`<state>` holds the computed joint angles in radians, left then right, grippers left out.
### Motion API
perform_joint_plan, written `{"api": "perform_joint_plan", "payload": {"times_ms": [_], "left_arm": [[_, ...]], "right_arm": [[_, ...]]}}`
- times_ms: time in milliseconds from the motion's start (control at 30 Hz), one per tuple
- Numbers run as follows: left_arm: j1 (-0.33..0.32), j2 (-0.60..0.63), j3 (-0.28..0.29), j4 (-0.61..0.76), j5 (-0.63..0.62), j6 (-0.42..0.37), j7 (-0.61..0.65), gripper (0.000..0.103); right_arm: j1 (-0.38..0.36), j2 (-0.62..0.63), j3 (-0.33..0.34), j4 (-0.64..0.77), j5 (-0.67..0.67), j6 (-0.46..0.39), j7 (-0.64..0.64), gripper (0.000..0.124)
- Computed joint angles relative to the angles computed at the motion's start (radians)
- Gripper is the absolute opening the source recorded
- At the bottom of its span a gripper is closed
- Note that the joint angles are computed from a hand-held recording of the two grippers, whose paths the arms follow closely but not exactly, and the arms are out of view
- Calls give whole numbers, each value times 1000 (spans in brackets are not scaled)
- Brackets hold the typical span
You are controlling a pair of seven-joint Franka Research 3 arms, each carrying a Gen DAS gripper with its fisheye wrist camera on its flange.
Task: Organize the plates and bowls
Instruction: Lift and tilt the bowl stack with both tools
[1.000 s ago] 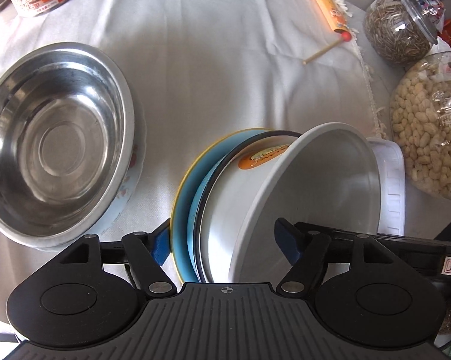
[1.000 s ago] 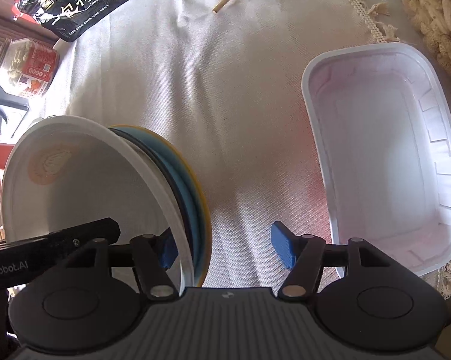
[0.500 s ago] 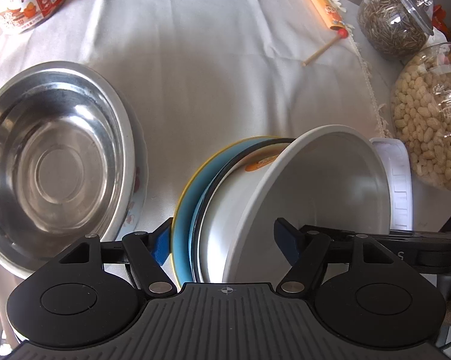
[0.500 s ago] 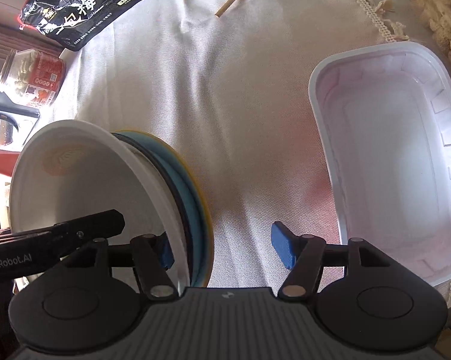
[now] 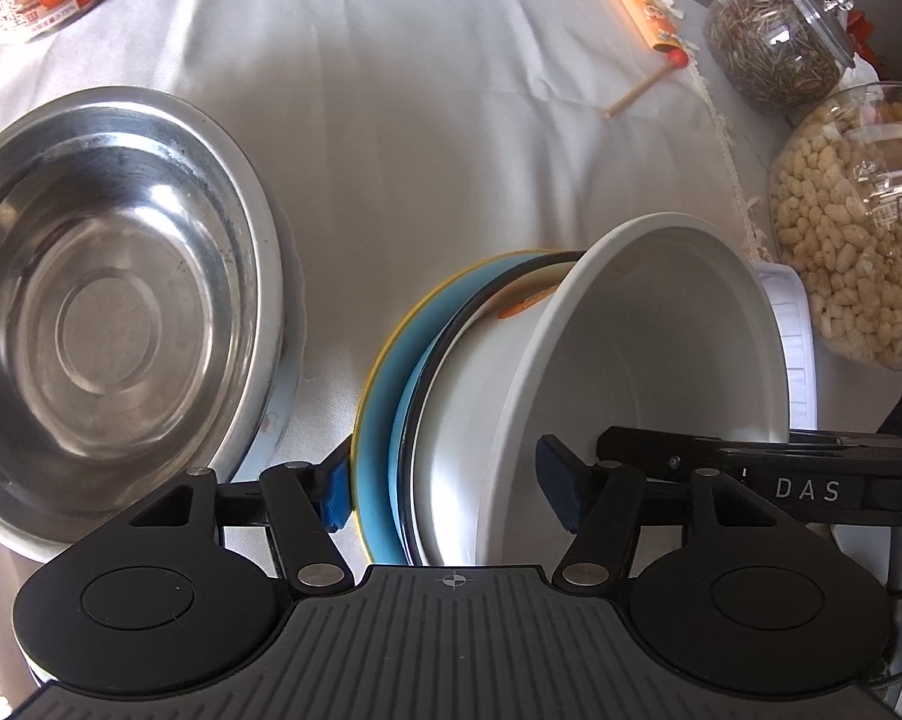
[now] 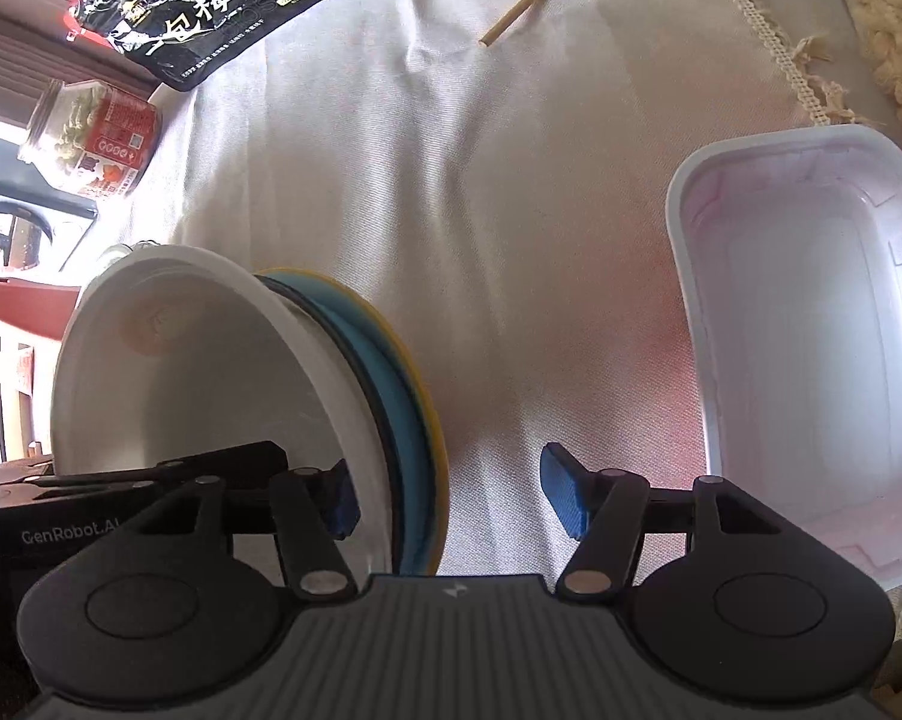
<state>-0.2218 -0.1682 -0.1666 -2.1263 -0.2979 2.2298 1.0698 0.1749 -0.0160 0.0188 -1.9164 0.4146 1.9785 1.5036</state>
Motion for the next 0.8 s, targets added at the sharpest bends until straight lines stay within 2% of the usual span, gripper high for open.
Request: {"api": "perform_joint_plan", "payload": {"times_ms": [300,600,667,800], "left_arm": [[1,-2,8,-6,-31,3,36,65],[6,-15,18,-29,-83,21,55,62],[6,-21,17,-35,-86,22,47,61],[5,-17,15,-20,-79,-1,36,61]], "right_arm": [[9,20,4,7,42,-21,-22,61],[-10,86,-3,81,116,-116,-24,59],[-10,103,2,109,119,-136,-36,54],[-5,106,5,125,92,-150,-18,54]]}}
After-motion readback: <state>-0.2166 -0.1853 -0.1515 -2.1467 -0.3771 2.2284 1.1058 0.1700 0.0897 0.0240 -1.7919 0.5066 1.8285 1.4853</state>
